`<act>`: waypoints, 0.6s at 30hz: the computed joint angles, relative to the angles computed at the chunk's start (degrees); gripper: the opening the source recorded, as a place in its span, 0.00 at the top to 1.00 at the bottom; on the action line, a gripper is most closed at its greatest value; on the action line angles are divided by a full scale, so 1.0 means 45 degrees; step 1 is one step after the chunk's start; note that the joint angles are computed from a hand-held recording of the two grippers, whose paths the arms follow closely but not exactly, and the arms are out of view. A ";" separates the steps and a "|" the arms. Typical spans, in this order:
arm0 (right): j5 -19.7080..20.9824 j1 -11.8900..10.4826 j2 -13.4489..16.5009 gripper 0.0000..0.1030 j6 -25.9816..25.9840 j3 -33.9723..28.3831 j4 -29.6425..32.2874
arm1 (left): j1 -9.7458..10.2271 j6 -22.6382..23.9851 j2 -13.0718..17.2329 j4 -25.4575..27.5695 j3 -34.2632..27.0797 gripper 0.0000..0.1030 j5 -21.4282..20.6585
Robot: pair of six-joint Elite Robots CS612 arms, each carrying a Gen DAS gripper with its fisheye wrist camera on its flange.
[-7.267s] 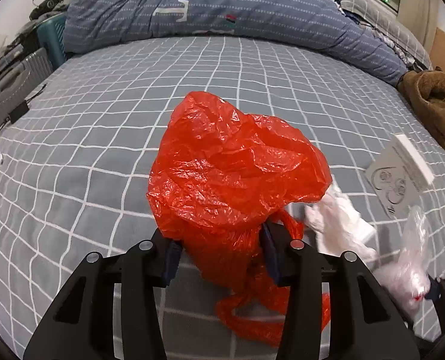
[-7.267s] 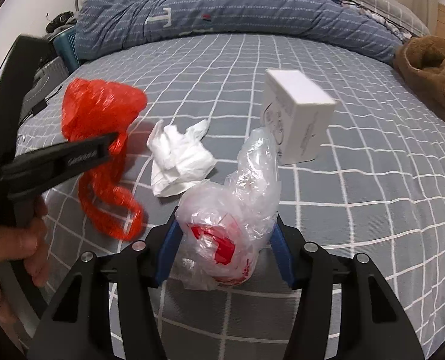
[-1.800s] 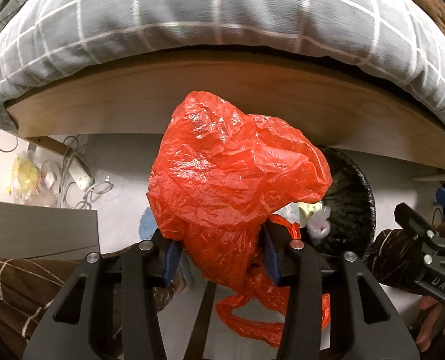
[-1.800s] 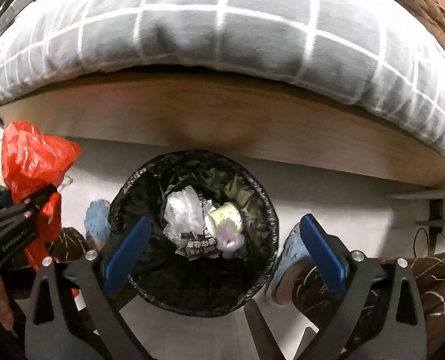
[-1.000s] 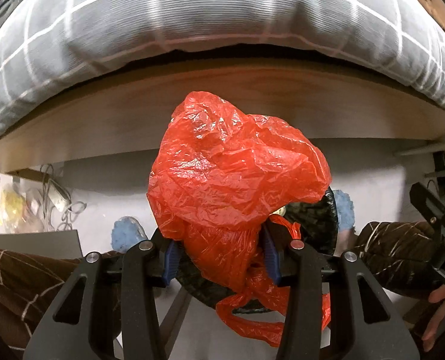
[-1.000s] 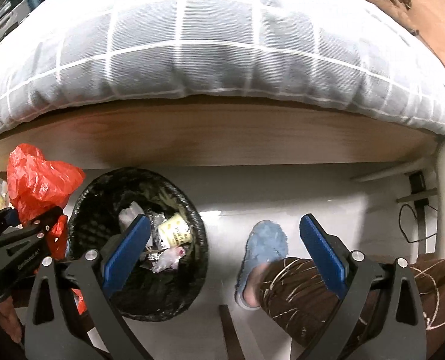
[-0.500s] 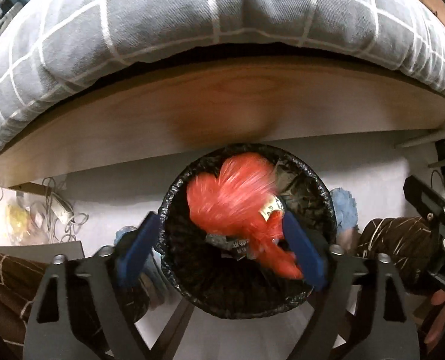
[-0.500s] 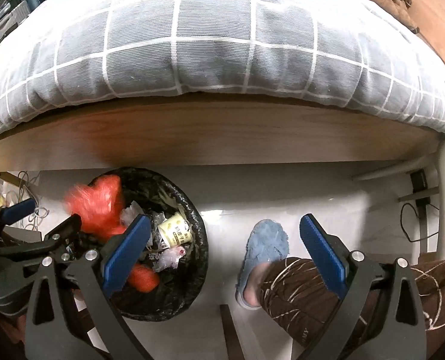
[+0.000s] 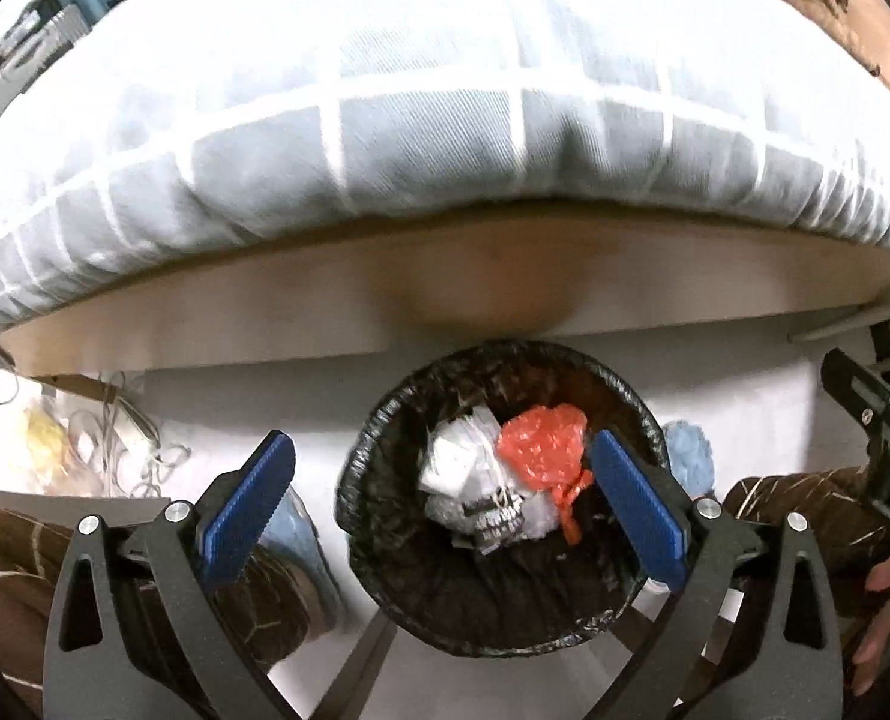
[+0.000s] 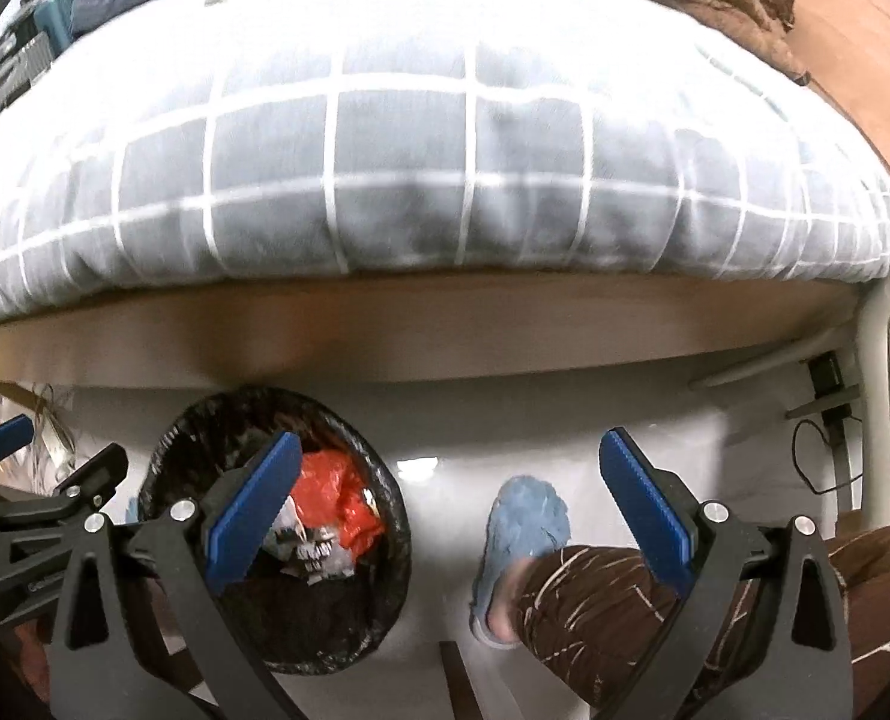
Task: Collect trash
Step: 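Raise both open tools back up toward the tissue and box on the bed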
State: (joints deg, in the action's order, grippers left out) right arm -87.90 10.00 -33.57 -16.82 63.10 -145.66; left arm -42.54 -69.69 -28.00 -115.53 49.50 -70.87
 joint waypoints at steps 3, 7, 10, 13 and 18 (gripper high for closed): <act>0.0382 0.0003 -0.0204 0.07 -0.0028 0.0256 -0.0506 | -0.0053 -0.0231 -0.0390 -0.0255 0.0540 0.06 0.0505; 0.0943 0.0032 -0.0478 0.07 -0.0047 0.0547 -0.1217 | -0.0147 -0.0356 -0.0892 -0.0811 0.1191 0.06 0.1399; 0.1434 0.0041 -0.0665 0.07 0.0076 0.0660 -0.1819 | -0.0182 -0.0489 -0.1253 -0.1231 0.1655 0.06 0.2007; 0.1649 0.0053 -0.0810 0.07 0.0050 0.0741 -0.2211 | -0.0217 -0.0624 -0.1516 -0.1323 0.1892 0.06 0.2408; 0.1937 0.0080 -0.0935 0.07 -0.0110 0.0537 -0.2305 | -0.0216 -0.0789 -0.1896 -0.1344 0.2151 0.06 0.2850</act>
State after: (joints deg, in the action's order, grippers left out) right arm -79.19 10.36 -37.78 -17.31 65.51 -156.03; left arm -43.52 -73.24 -36.53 -121.58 59.18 -58.04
